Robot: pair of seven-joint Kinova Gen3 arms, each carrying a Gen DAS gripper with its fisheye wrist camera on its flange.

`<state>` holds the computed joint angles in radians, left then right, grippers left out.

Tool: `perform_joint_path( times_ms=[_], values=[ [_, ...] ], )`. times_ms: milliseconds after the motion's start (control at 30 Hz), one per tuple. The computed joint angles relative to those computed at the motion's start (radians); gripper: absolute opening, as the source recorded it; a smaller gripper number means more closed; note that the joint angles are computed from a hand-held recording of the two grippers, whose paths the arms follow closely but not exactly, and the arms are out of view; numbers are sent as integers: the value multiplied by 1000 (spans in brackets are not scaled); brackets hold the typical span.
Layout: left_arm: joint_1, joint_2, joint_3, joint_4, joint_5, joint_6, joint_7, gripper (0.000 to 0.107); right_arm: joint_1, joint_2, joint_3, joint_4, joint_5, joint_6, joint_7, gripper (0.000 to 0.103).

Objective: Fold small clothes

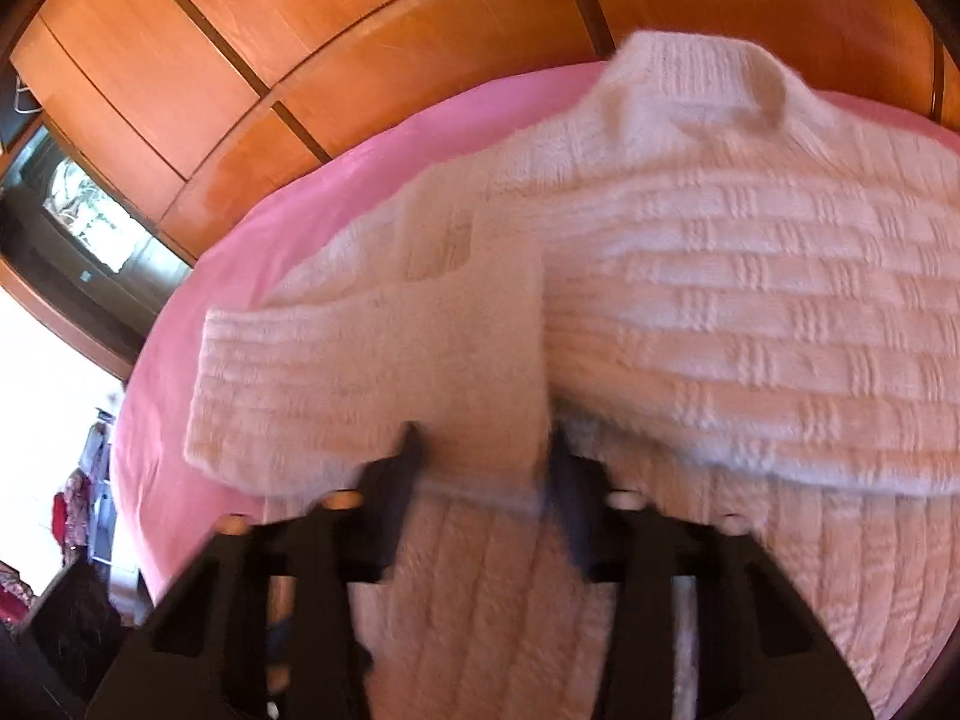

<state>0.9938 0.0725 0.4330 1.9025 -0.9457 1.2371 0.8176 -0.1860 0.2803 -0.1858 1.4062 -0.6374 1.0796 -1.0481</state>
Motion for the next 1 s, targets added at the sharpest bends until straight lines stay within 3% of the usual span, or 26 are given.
perform_joint_path(
  times_ms=[133,267,367,633,800,900,1000],
  values=[
    [10,14,1,-9,-4,19,-5,34,39,-62,-15,1,-49,-6,99,6],
    [23,27,-6,-25,2,36,-18,34,100,-118,27,-40,-171,20,205,6],
    [29,30,-12,-28,3,38,-21,34,145,-118,75,-90,-206,33,215,6],
    [35,34,-20,-37,9,43,-32,34,232,0,143,-152,-46,-7,31,6],
    [30,31,-23,-41,17,41,-45,34,257,73,130,-153,48,-5,-84,6],
    [7,18,-29,-69,65,32,-115,34,271,73,105,-126,58,-34,-91,7],
    [-33,-25,-31,-81,127,-2,-181,34,265,57,104,-109,89,-65,-110,18]
  ],
)
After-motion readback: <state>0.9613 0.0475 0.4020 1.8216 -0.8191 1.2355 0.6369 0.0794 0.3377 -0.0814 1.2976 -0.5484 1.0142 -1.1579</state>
